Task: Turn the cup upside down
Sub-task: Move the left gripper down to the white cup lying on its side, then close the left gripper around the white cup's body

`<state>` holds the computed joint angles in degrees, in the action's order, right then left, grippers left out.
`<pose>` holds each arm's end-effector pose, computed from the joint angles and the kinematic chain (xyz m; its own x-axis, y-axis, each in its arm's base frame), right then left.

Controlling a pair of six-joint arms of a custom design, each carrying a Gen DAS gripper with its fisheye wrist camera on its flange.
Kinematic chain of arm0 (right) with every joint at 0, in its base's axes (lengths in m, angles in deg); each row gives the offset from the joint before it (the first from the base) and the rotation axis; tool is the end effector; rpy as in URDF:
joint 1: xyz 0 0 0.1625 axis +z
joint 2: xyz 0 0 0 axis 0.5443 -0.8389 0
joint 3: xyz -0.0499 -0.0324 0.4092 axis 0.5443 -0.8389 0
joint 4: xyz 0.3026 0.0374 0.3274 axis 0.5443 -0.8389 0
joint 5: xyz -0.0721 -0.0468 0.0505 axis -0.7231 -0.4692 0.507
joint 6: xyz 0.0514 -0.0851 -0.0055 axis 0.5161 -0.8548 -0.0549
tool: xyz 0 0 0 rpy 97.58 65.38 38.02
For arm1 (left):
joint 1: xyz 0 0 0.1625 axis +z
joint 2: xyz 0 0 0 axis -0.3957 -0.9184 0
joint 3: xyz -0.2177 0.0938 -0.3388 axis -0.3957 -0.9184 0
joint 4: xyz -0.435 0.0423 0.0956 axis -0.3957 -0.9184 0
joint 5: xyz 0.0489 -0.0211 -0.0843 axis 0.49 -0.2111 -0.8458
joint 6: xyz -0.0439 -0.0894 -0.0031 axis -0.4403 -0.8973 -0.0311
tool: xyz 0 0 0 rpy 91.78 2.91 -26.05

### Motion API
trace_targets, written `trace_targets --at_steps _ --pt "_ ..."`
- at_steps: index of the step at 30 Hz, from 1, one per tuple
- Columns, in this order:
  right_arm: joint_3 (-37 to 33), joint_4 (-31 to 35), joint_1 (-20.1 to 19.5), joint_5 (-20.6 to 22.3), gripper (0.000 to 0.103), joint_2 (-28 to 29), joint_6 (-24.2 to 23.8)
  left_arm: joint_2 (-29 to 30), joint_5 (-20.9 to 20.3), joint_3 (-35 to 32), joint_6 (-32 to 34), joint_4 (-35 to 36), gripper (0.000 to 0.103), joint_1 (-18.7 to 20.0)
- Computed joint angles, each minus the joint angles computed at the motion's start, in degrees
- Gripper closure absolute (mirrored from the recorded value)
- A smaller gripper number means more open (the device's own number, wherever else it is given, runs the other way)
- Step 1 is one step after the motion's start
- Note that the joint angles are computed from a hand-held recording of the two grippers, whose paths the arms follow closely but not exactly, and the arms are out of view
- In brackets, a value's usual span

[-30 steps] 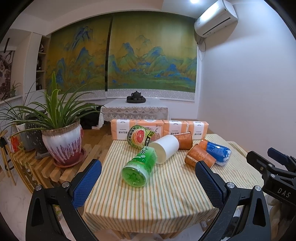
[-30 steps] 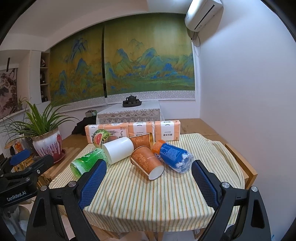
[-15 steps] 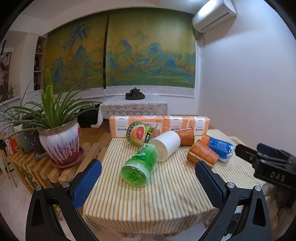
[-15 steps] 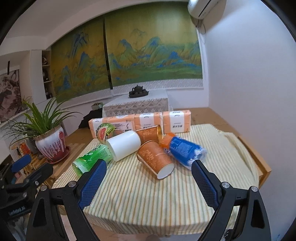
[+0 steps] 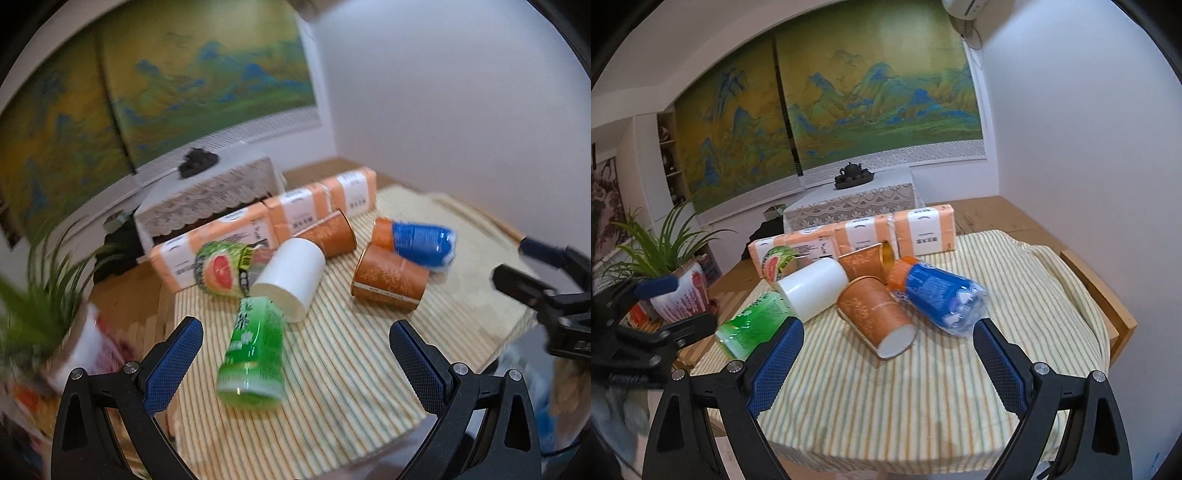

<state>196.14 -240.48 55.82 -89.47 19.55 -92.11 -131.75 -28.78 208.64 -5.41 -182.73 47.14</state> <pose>0.1203 -0.3658 0.1275 -0.8020 -0.2918 0.5212 -0.5930 0.4937 -0.6361 -0.2446 -0.3521 0.1120 -0.5247 0.1251 -0.8420 0.7058 0.6169 -0.3481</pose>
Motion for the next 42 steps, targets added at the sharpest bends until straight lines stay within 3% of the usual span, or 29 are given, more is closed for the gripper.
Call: trace_targets --at_steps 4,8,12,19,24,29,35,42 --pt "0.25 0.31 -2.89 1.78 0.012 -0.78 -0.07 4.62 -5.05 -6.85 10.50 -3.72 0.001 6.65" --pt "0.93 0.26 -5.56 3.23 0.012 -1.77 -0.61 9.11 -5.35 -12.72 16.06 -3.82 0.001 11.44" --pt "1.54 0.13 -8.01 4.39 0.012 -3.18 -1.18 12.90 -5.11 -18.75 19.82 -1.26 0.001 15.28" --pt "2.25 0.61 -11.79 6.23 0.012 -5.59 -0.12 19.19 -8.67 -28.56 24.06 3.84 0.006 21.05" --pt "2.58 0.33 -14.20 7.09 0.012 -5.90 0.28 21.95 -9.62 -32.38 24.56 6.27 0.007 23.41" --pt "2.24 0.47 -15.50 7.42 0.012 -5.61 0.66 24.06 -9.62 -35.69 22.59 10.60 0.016 25.61" --pt "1.59 1.00 -16.05 7.19 0.012 -4.66 0.92 25.19 -12.23 -37.46 24.02 10.50 0.016 27.51" --pt "1.22 1.28 -16.26 7.38 0.012 -3.98 1.01 26.18 -11.10 -37.57 24.60 10.80 0.022 28.74"
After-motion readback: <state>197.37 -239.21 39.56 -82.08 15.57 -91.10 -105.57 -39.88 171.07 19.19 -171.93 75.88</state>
